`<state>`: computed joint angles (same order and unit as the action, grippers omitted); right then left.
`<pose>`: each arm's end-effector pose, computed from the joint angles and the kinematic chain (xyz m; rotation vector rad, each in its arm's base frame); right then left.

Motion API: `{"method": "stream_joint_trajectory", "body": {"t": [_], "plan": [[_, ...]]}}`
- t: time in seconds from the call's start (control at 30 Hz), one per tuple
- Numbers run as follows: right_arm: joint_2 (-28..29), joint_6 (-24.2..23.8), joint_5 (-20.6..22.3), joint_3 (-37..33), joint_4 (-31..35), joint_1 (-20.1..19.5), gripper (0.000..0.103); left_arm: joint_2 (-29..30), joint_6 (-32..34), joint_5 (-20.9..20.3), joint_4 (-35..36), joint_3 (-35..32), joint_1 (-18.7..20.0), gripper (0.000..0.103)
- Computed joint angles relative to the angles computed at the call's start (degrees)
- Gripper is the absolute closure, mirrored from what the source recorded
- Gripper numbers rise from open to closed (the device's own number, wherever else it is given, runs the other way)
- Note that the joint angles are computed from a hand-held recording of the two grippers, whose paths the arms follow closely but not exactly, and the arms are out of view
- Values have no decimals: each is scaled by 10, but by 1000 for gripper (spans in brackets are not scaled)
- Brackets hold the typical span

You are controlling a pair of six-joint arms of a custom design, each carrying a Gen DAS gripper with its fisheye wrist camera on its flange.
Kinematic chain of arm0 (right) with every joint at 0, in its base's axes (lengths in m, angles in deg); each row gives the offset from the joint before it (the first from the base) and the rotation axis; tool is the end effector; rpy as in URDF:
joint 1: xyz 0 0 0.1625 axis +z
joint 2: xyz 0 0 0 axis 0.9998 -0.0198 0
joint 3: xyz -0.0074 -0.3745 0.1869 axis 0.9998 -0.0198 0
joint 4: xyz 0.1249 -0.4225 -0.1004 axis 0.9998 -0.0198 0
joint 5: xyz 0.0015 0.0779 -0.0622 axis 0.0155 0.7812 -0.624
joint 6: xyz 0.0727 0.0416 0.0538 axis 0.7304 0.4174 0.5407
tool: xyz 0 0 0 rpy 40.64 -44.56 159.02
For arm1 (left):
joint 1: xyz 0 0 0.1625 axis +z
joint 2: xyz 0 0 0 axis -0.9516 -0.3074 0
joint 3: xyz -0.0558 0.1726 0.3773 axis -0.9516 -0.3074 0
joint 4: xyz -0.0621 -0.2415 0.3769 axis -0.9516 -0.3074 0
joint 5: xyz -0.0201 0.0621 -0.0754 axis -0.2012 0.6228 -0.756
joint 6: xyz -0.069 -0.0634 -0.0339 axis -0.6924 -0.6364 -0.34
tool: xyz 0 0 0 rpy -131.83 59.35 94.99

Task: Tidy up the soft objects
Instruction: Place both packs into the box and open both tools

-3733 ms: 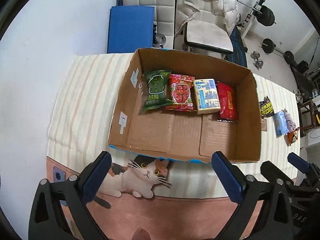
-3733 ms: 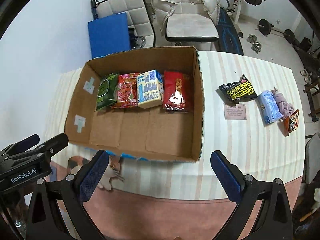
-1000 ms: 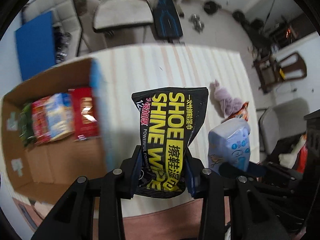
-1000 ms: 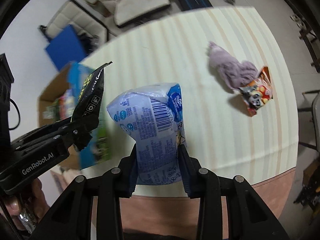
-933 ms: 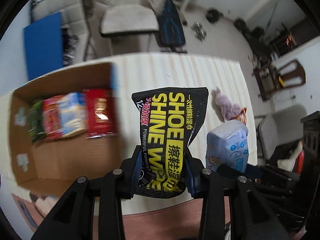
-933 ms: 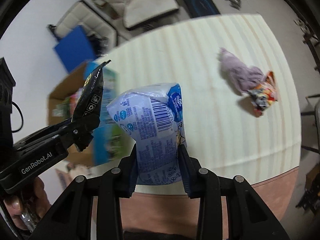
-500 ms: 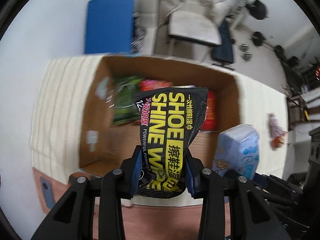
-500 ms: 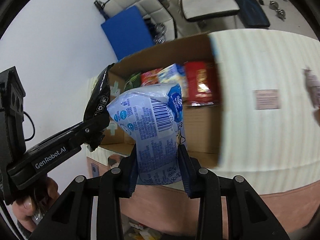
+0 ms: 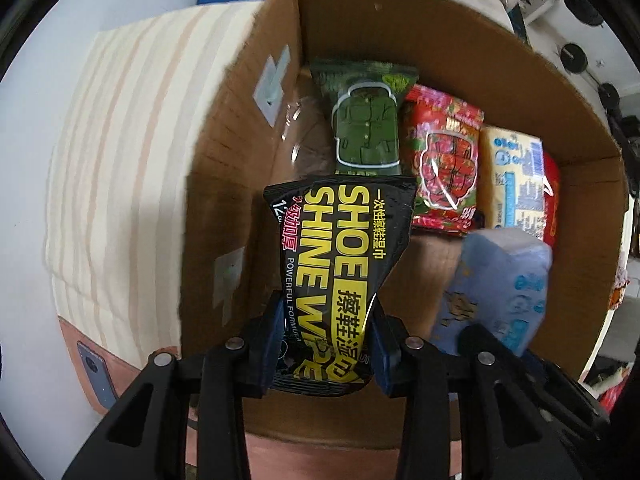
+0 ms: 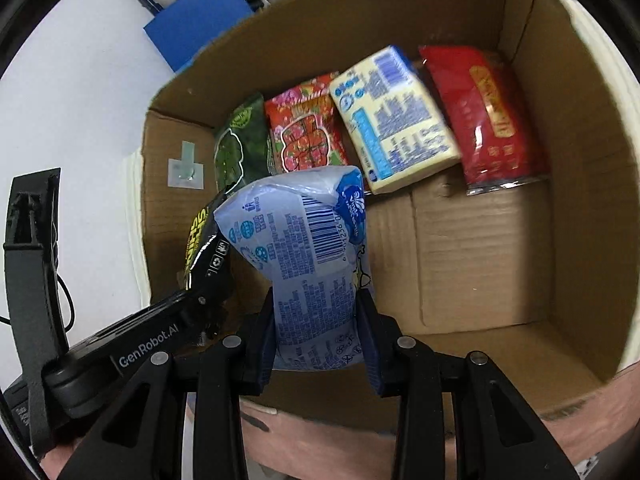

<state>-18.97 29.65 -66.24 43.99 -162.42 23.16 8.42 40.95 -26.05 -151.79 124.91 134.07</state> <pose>0.3636 -0.6345 0.0922 -0.5191 -2.7566 0.1883 -0.1621 -0.7027 0.2808 0.0172 2.3883 0.1805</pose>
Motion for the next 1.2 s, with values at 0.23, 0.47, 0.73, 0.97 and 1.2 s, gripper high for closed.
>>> {"method": "stream_joint_trajectory", "body": {"t": [0.23,0.47,0.73,0.97,1.2], "plan": [[22,-11,22,-11,14,-15,34,-2,-18,-1,11,-9,11,54],[22,-23,2,-18,38,-9,23,-18,-9,6,3,4,-1,37],[16,-26,-60,-43,116,12,0,-35,-11,30,-7,30,-30,7],[-2,-31,-115,-44,152,33,0,-63,-12,28,-32,60,-51,5],[-36,-52,-170,-23,152,61,0,-111,-14,50,-68,108,-92,5]]}}
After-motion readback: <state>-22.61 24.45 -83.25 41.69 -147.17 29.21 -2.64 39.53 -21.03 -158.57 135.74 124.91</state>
